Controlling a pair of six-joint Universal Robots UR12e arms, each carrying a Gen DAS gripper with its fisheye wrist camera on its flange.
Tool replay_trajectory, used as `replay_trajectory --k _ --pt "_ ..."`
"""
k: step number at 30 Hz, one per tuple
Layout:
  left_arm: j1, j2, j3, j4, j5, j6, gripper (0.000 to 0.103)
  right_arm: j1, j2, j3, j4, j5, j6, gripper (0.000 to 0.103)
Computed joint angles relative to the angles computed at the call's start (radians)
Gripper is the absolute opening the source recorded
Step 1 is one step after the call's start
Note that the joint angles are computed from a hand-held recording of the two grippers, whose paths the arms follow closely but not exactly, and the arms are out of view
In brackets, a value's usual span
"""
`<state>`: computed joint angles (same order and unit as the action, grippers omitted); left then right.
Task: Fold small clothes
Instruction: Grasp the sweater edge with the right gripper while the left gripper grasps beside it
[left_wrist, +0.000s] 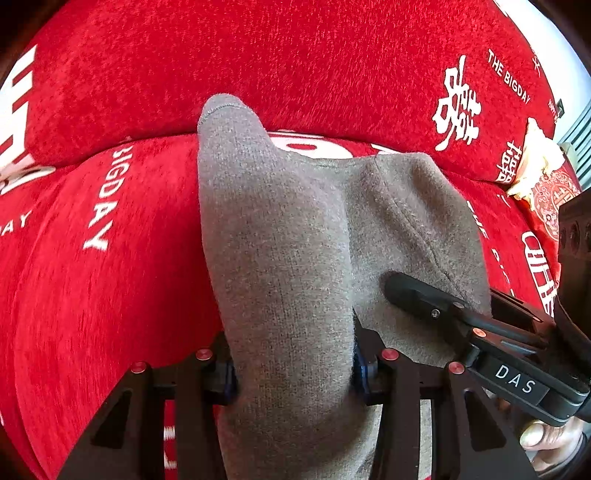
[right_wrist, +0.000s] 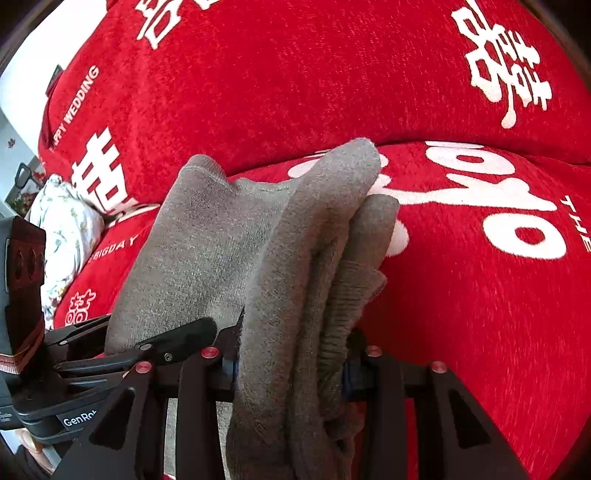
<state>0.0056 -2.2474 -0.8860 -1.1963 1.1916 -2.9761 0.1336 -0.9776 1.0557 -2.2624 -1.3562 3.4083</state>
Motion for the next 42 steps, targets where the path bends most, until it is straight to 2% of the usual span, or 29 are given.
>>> replay_trajectory --k 21,42 --pt "0.034 0.164 -0.267 0.135 -0.008 -0.004 0.048 0.048 -0.100 0.158 -0.085 -0.033 -0.014 0.041" --pt "0.060 0.277 -0.446 0.244 -0.009 0.015 0.048 0.080 -0.173 0.290 -0.191 -0.033 -0.009 0.041"
